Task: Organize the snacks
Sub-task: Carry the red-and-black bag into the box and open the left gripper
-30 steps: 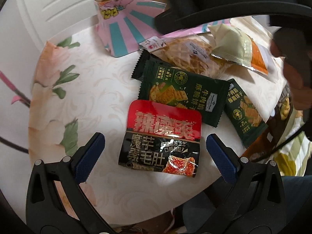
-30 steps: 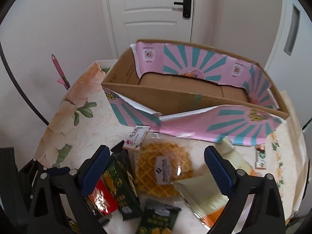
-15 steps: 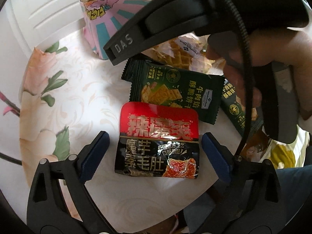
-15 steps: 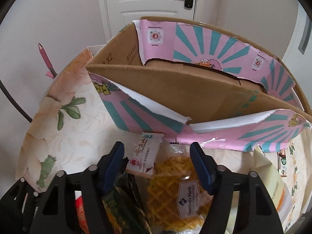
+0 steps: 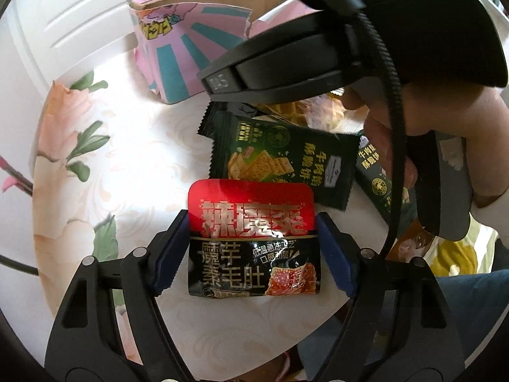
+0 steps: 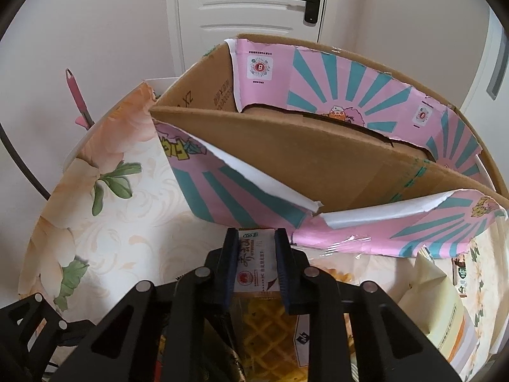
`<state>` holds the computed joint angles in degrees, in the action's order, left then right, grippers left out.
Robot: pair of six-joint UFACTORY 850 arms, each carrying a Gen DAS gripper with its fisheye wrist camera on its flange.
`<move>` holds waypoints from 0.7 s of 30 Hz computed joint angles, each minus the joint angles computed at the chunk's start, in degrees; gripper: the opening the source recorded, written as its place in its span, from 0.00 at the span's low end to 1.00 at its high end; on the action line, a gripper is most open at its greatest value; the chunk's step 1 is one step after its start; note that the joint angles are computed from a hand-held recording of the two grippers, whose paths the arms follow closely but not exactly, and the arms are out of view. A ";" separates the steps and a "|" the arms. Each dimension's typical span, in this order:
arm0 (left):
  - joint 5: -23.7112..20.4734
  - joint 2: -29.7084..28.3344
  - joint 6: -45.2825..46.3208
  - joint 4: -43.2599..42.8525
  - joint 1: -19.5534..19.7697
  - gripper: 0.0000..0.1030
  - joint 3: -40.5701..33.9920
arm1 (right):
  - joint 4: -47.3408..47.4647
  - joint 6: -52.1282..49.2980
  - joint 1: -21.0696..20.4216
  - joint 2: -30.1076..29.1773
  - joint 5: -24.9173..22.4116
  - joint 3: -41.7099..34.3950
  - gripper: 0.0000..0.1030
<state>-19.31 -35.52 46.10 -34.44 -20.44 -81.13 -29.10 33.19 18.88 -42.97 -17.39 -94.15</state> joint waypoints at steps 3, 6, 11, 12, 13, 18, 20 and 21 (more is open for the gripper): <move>0.36 0.51 -0.83 0.31 0.25 0.73 0.24 | 1.65 -1.49 -0.11 0.67 0.63 0.65 0.20; 0.84 0.99 -2.29 1.07 0.09 0.73 0.51 | 2.80 -2.83 -0.15 1.43 1.12 1.36 0.20; 1.58 1.51 -5.86 3.07 0.24 0.73 0.62 | 4.17 -3.94 -0.22 2.69 1.83 2.61 0.20; 1.75 1.71 -6.17 2.84 0.48 0.73 0.76 | 4.61 -4.31 -0.30 2.92 1.96 2.79 0.20; 1.95 2.09 -6.55 2.65 0.64 0.73 1.11 | 4.74 -4.38 -0.35 3.26 2.14 3.08 0.20; 1.33 3.52 -10.33 2.96 1.85 0.73 0.29 | 5.72 -5.27 -0.59 5.28 2.30 4.70 0.20; 1.27 4.03 -12.52 4.14 2.35 0.73 -0.40 | 6.54 -5.96 -0.66 6.60 2.17 5.70 0.20; 1.08 4.30 -12.85 4.06 2.56 0.73 -0.67 | 6.92 -6.32 -0.70 7.05 2.08 5.99 0.20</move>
<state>-18.23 -31.22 33.25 -30.38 -17.88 -81.81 -22.18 26.87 18.18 -35.92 -15.32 -88.15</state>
